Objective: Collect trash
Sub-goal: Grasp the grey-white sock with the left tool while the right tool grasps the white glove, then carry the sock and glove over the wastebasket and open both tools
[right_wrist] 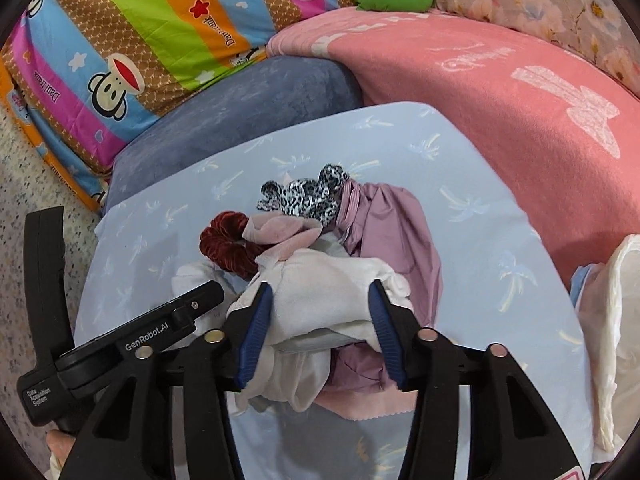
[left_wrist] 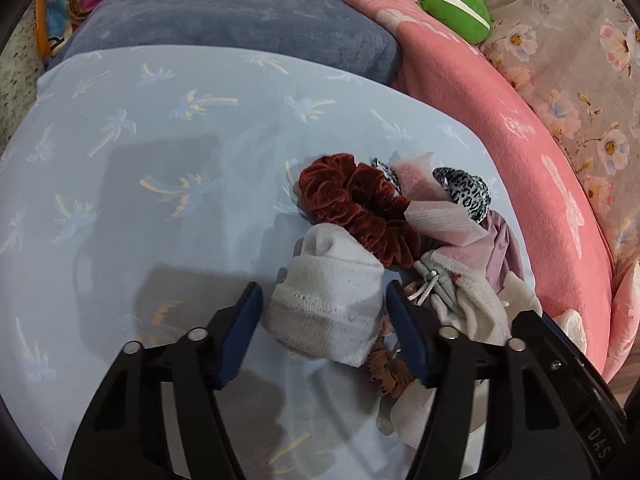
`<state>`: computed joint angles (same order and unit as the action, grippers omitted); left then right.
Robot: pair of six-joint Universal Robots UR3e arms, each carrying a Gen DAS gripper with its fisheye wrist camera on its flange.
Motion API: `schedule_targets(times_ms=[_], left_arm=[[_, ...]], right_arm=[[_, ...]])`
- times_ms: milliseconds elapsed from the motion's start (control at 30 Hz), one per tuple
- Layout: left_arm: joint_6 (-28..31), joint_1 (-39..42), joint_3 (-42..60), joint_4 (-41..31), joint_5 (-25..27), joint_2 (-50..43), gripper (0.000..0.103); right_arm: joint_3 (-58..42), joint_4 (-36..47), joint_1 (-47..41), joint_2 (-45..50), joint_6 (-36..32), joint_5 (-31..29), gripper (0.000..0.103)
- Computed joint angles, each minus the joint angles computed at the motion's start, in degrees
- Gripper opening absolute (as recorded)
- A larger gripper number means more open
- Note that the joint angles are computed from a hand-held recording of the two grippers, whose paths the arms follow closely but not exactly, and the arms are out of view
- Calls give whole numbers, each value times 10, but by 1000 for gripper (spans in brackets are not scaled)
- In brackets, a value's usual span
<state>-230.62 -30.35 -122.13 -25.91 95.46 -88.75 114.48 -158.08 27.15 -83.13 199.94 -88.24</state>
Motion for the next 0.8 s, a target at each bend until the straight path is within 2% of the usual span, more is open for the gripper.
schedule_targets(times_ms=[33,100,200,500,800], left_arm=[[1,1,-3,2,-4,1,53],[1,-5,-5,1,5,4,46],[5,-7,-5,-9,8,17,38],[-5,-39,42,-59,35,43,35],[-12,-130,221,-142,113,-21,35]], right_arm=[[0,-1,0,4,-2,4,33],[0,0,1,9,-6,10,16],[0,-2,8,7,-8,5,7],[18,10,1,-80,-8,1,6],[30,82,-53,-249,-26,12,6]])
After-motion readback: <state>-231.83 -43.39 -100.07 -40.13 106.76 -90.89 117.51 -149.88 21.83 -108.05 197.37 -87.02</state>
